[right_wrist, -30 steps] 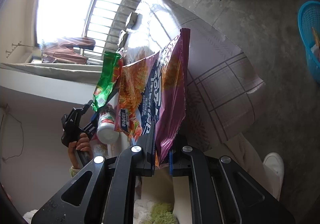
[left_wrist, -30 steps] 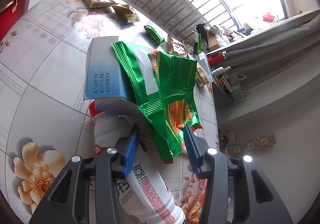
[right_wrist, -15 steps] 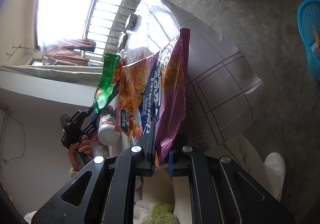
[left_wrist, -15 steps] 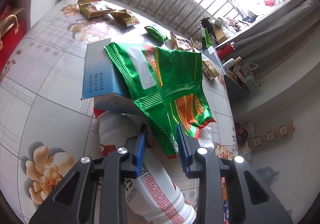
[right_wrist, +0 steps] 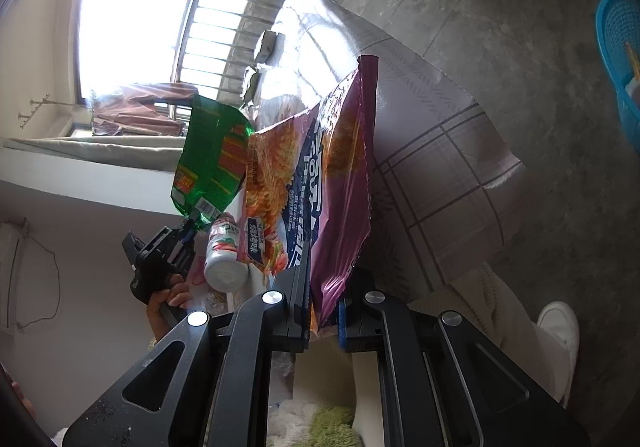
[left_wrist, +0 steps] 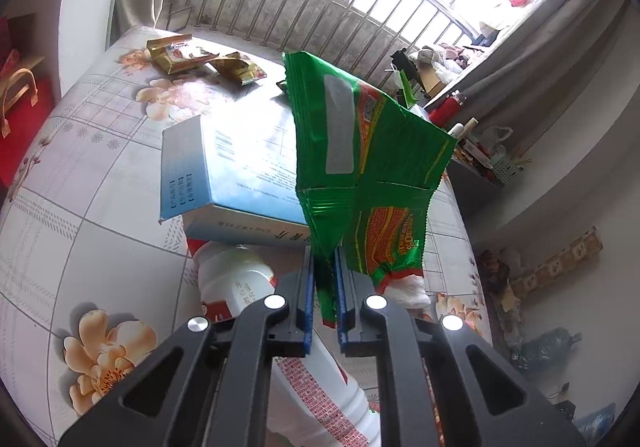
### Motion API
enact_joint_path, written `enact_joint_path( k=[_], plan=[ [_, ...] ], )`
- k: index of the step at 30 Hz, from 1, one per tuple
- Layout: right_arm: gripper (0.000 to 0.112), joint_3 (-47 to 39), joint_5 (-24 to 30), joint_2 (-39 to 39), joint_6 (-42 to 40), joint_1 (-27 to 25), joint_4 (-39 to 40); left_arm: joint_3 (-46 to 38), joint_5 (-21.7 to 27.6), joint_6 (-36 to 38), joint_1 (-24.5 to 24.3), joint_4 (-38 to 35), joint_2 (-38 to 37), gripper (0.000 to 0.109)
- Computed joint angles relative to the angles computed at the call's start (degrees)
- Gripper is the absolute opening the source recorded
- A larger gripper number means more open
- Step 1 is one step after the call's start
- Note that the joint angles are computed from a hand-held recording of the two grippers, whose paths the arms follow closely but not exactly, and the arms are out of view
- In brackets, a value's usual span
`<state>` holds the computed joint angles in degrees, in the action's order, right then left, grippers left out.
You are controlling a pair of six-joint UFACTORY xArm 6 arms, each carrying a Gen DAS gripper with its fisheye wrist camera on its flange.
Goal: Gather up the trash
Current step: 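Grasp the green snack bag with the left tool while the right tool holds the pink bag, then carry the green and pink bags over the blue wastebasket with both tools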
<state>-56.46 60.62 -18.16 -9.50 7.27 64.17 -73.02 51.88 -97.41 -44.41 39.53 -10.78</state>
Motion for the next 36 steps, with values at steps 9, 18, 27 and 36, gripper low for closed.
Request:
enact_joint_path(
  k=[9, 18, 27, 36],
  plan=[
    [0.007, 1.94, -0.51, -2.69, -1.79, -1.59, 3.79, -1.66, -3.31, -2.72, -2.15, 5.79, -0.46, 0.004],
    [0.007, 4.18, 0.0, -7.05, -4.72, -4.58, 8.48, -7.84, -5.47, -2.45, -5.05, 10.57, 2.08, 0.001],
    [0.006, 9.18, 0.81, -14.73, -6.32, -11.25, 11.18, -18.07, -11.86, 2.09, -7.01, 9.87, 9.79, 0.0],
    [0.006, 15.9, 2.71, -24.6, -3.46, -23.64, 9.43, -43.7, -17.63, 21.95, -9.16, -8.08, 31.26, 0.001]
  ],
)
